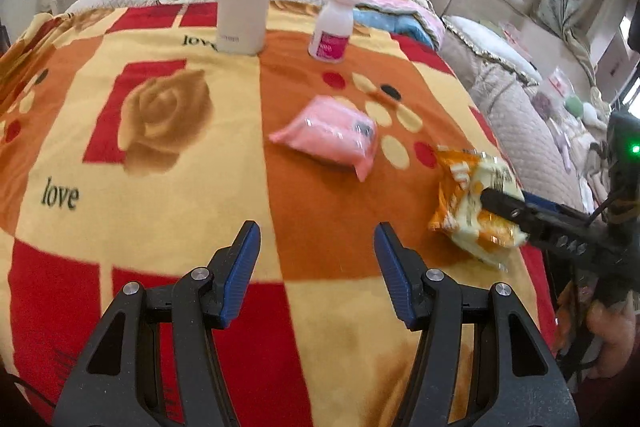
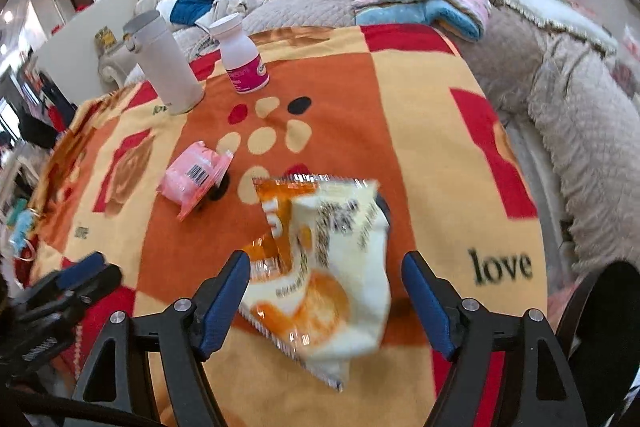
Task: Collect trash
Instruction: 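Grasp the pink packet with the left tool while the right tool grasps the snack bag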
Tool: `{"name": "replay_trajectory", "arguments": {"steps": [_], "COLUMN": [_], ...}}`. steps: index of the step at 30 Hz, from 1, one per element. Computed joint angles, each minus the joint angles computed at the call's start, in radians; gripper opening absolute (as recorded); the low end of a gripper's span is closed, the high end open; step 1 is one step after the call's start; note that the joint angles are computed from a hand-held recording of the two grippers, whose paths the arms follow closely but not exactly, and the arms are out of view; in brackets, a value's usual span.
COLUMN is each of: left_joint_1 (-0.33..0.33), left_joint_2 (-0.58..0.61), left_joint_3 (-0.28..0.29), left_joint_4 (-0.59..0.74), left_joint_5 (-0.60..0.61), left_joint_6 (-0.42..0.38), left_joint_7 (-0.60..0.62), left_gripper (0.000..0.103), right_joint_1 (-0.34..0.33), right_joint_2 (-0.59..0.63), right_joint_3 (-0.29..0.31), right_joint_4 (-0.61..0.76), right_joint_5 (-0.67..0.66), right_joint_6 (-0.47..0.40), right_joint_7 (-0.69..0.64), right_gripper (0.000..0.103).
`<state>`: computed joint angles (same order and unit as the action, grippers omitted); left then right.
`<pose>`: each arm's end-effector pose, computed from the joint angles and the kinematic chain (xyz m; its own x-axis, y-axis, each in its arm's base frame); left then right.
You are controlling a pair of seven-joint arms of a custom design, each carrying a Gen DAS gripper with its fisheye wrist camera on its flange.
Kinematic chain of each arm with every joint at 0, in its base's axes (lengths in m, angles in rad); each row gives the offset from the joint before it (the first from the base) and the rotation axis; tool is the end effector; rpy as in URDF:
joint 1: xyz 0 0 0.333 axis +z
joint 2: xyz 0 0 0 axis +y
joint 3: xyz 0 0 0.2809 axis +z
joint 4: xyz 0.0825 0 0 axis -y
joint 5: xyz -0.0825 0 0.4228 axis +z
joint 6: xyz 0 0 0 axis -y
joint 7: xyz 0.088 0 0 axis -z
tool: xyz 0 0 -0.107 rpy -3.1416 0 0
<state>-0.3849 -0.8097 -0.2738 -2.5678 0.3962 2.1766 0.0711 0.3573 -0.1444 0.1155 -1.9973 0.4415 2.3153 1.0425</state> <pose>0.3334 -0.2437 0.5211 0.5722 -0.7791 0.2562 -0.5610 -0.5997 -0.5707 0.5271 0.2816 0.5289 0.7243 -0.6738 -0.1460 -0.6311 -0.5627 -0.5340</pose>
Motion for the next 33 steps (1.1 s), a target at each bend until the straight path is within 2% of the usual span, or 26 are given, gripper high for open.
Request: {"name": "replay_trajectory", "arguments": {"steps": [6,14,17,20,22,25,27,28,29,30,33], "left_joint_1": [0.063,0.113,0.126,0.15,0.153,0.157,0.16,0.165,0.167,0.166,0.159], "left_joint_2": [0.04,0.202,0.268,0.3,0.312,0.307,0.284,0.272,0.271,0.264,0.24], "left_joint_3": [0.028,0.088,0.091,0.071,0.082,0.109,0.118,0.112,0.107,0.102,0.088], "left_joint_4": [0.025,0.099,0.139,0.163,0.166,0.132,0.094,0.081,0.083,0.08,0.072], "left_joint_5": [0.056,0.036,0.021,0.045,0.025,-0.021,-0.053,-0.054,-0.053,-0.051,-0.053], "left_joint_6": [0.072,0.161,0.154,0.148,0.163,0.242,0.296,0.31,0.302,0.301,0.284], "left_joint_7": [0.04,0.215,0.287,0.31,0.323,0.321,0.298,0.283,0.282,0.282,0.269], "left_gripper": [0.064,0.064,0.064,0.072,0.073,0.074,0.071,0.069,0.06,0.056,0.05], "right_joint_1": [0.019,0.027,0.025,0.023,0.023,0.027,0.03,0.031,0.031,0.03,0.024], "right_joint_2": [0.064,0.09,0.101,0.115,0.123,0.13,0.125,0.119,0.111,0.106,0.089], "right_joint_3": [0.02,0.01,0.006,0.005,0.006,0.01,0.011,0.011,0.011,0.01,0.001], "right_joint_4": [0.039,0.043,0.058,0.074,0.081,0.083,0.069,0.058,0.045,0.038,0.037], "right_joint_5": [-0.051,-0.027,-0.002,0.009,0.016,0.013,0.024,0.028,0.025,0.02,0.068], "right_joint_6": [0.03,0.042,0.029,0.016,0.018,0.031,0.052,0.066,0.083,0.087,0.043], "right_joint_7": [0.027,-0.014,-0.036,-0.041,-0.044,-0.047,-0.069,-0.079,-0.083,-0.087,-0.128], "right_gripper": [0.076,0.076,0.076,0.077,0.078,0.079,0.079,0.075,0.058,0.052,0.047]}}
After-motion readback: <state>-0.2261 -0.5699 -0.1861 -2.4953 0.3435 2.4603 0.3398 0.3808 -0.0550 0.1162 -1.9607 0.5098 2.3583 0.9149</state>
